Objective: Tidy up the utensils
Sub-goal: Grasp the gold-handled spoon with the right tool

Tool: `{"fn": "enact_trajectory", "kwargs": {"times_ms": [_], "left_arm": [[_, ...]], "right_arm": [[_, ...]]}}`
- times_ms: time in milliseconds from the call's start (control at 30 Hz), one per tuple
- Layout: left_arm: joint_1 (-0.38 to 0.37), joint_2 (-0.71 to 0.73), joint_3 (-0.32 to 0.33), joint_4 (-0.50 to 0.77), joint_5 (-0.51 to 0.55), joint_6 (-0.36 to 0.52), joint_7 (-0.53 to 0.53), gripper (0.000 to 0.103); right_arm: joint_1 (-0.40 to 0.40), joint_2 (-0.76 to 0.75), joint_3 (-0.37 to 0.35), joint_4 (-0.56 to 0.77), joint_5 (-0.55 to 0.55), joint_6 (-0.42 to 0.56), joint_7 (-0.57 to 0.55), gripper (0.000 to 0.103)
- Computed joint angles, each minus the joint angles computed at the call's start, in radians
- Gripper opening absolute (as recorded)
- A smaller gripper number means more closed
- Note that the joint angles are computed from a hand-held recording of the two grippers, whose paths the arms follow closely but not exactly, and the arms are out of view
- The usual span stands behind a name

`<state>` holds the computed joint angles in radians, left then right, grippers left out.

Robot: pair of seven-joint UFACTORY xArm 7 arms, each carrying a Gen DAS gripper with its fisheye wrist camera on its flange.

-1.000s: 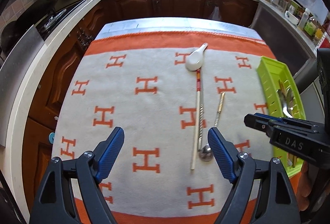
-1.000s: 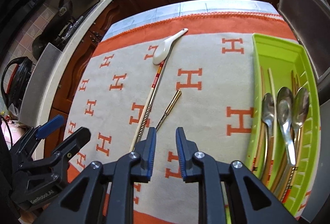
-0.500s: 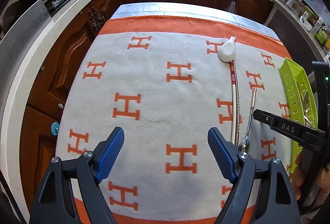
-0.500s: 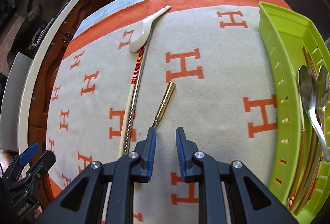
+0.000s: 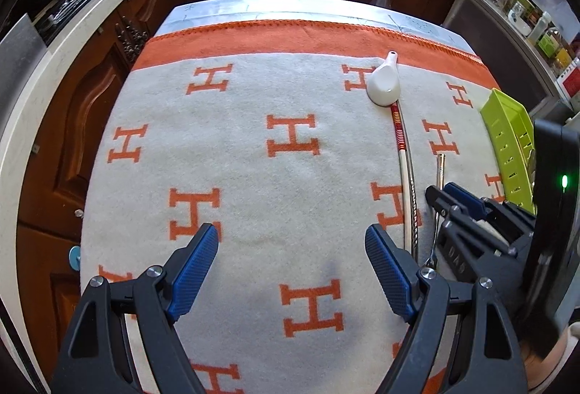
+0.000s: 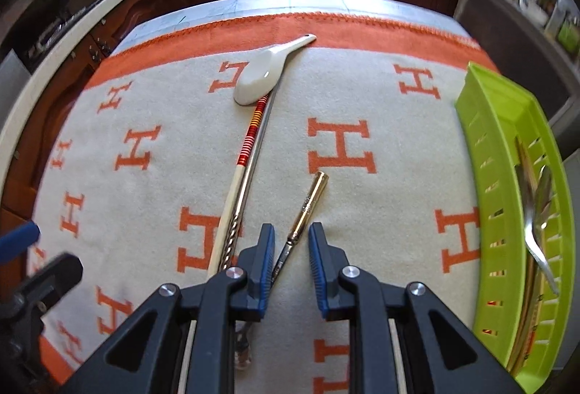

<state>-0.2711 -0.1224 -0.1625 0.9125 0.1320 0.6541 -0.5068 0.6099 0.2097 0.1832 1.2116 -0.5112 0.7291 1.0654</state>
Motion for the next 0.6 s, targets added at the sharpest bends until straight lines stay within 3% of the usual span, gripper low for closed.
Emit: {"fn": "enact_trajectory", "kwargs": {"times_ms": [167,300,467,600], "left_arm": [[-0.009,0.05,0.005,0.043,-0.029,-0.012,0.067,0.082],[-0.019,0.08,0.005,0.065,-0.053,-0.021,0.105,0.082],[-0.035,0.128,0.002,0.106,-0.106,-0.026,0.157,0.082],[-0.043,0.154,-0.002,0.127,-0.195,-0.064,0.247,0.081]], "right_arm": [[0.018,-0.013,-0.006,-0.021,-0.08,0.001,0.07,0.019],[0.006,-0.026,0.001,-0.041,-0.061,-0.016,0.075,0.017],[-0.006,-0.042,0.01,-0.06,-0.026,-0.024,0.057,0.005],[-0.04,-0.085,0.009,-0.115,0.032,-0.065,0.061,0.004]]}}
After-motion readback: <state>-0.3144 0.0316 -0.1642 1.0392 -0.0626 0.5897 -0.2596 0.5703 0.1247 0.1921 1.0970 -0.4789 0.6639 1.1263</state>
